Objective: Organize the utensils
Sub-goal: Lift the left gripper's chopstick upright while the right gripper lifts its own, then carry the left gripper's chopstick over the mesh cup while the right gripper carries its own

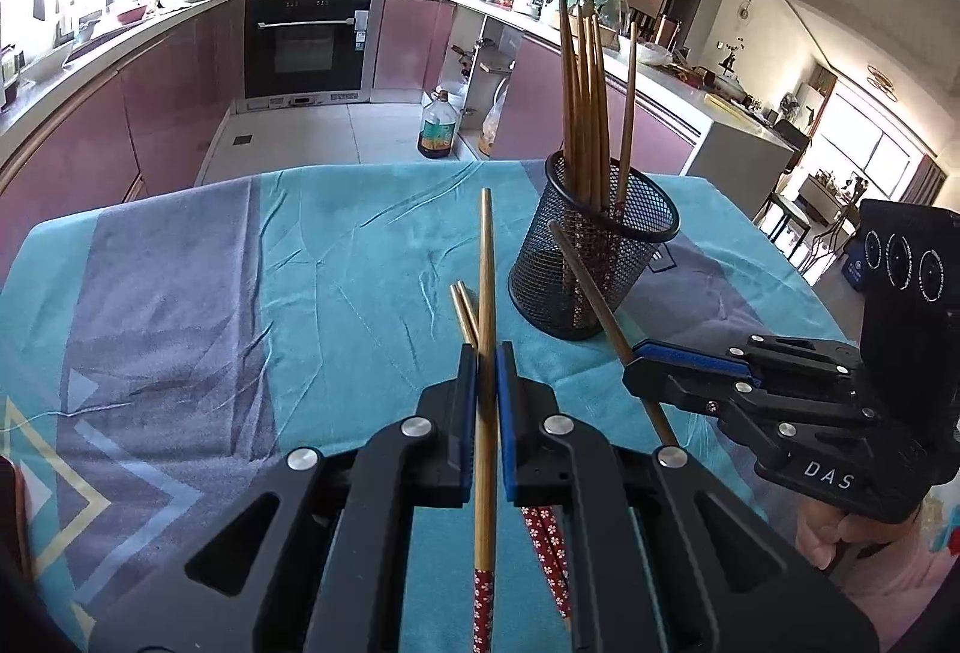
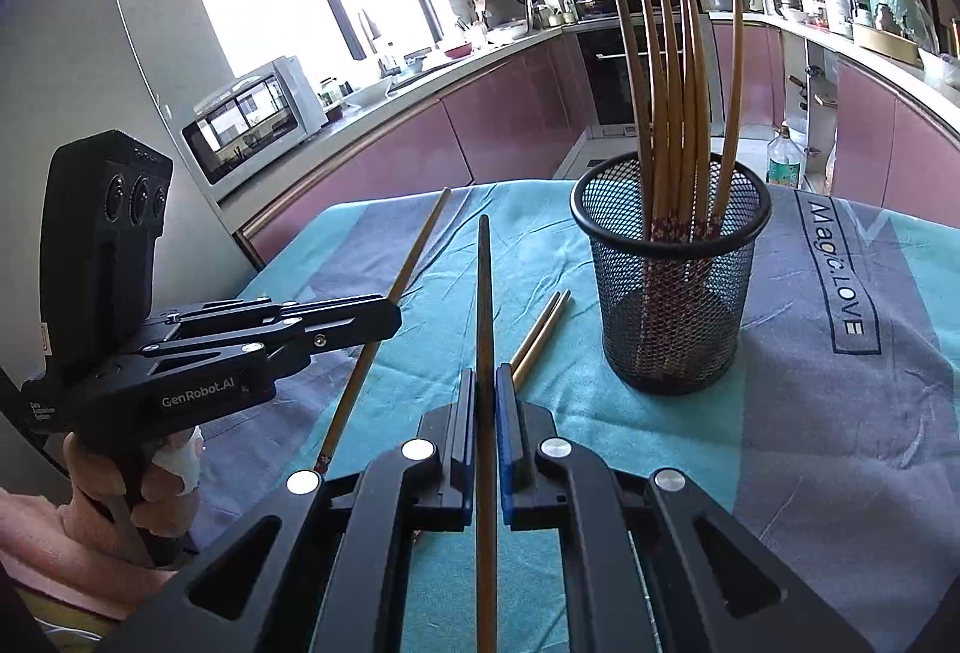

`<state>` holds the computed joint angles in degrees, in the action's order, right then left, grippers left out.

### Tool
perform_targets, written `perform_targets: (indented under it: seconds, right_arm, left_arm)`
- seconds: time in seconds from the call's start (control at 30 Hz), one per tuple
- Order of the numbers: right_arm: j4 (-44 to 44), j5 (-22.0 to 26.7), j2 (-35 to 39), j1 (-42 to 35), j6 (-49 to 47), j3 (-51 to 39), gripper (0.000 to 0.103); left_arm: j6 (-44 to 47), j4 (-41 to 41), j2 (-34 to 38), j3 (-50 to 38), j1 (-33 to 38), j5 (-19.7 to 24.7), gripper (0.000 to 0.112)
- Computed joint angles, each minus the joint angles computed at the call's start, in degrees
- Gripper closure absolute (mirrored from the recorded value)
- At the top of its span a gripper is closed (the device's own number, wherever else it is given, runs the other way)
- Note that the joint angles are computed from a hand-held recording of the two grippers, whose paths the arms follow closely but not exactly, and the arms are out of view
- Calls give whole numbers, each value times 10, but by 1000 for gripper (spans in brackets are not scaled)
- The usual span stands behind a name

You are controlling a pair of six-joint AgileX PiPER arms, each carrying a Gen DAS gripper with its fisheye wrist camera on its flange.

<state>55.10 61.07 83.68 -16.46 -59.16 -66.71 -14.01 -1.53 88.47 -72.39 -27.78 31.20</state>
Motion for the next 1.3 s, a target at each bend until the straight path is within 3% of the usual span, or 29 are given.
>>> perform_targets:
  seconds: [0.6,0.93,1.3]
  right_arm:
    - [46,16,-17,-48,-24,-14,98]
    - [79,24,-12,-81,-33,-55,98]
    - [112,41,3,-103,-32,-108,98]
  left_arm:
    - [28,-26,-58,-6,1,6,105]
    - [91,-95,-68,-52,12,18,105]
    - [97,-105,-40,-137,13,28,105]
